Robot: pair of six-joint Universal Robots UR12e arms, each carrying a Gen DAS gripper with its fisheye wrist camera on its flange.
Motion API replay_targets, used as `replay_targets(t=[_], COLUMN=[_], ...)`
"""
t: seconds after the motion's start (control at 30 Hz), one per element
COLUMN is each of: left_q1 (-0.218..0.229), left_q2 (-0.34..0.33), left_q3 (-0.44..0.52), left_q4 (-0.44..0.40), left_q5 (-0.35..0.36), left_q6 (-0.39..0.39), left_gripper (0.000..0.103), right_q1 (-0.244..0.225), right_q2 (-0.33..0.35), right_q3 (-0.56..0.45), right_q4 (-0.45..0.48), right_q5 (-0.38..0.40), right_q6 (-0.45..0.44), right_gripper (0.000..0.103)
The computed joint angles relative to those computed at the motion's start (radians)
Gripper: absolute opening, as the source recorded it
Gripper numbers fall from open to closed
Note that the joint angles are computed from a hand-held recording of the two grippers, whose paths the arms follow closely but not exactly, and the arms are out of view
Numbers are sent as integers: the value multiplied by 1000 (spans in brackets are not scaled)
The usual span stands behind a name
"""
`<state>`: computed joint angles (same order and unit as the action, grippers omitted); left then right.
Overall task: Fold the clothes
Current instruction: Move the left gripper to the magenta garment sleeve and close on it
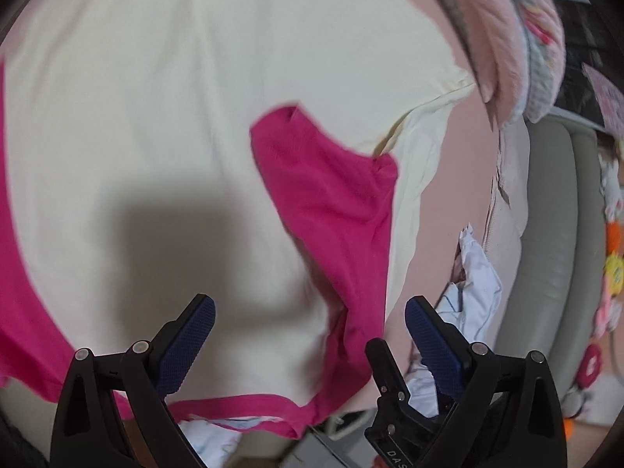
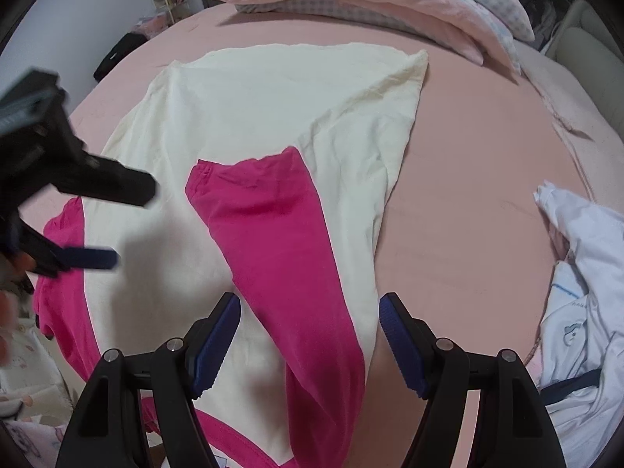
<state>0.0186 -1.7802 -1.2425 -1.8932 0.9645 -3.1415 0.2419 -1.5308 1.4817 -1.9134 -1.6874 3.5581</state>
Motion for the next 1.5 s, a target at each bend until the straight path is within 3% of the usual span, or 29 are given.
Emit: replay_targets(t=[0.03, 0.13, 0.3, 0.43, 0.5, 0.57, 0.7, 0.97, 1.13, 1.2, 1.27, 1.33, 1.43, 1.5], left_q1=[2, 11, 17, -1, -2, 0, -3, -7, 20, 31, 40, 46, 50, 46], left_q2=[-4, 14, 24, 19, 26, 28, 39, 42, 41, 39, 40, 37, 41, 32], left_q3=[2, -31, -62, -81, -106, -135, -164, -168, -191, -197, -205, -206, -211, -177], left_q4=[-6, 84, 109, 79, 88, 91, 135, 143, 117, 92, 73, 65, 74, 65], left_q5=[0, -3, -60, -100, -100, -146, -152, -152, -235, -270, -302, -322, -333, -315], left_q6=[-17, -121, -283, -206, -259, -287, -304, -307, -320, -295, -275, -272, -288, -292], left_gripper=[99, 99, 99, 99, 99, 99, 99, 99, 99, 99, 99, 99, 99, 99], right_q1=[-2, 1, 15, 26, 34, 41, 47, 41, 29, 28, 27, 31, 30, 15], right_q2=[-1, -3, 3, 6, 13, 17, 30, 58, 78, 82, 84, 85, 76, 56], right_q3=[2, 12, 10, 2, -6, -10, -17, -20, -31, -35, -35, -35, -21, 2], right_q4=[0, -9, 11, 14, 16, 4, 1, 45, 20, 13, 3, 3, -14, -45], right_q5=[6, -1, -38, -66, -90, -103, -100, -96, -90, -92, -95, -105, -113, -76], right_q6=[2, -4, -39, -79, -89, -99, -122, -103, -64, -56, -51, -44, -41, -10], right_gripper=[73, 73, 73, 73, 73, 73, 73, 73, 73, 66, 42, 31, 19, 16])
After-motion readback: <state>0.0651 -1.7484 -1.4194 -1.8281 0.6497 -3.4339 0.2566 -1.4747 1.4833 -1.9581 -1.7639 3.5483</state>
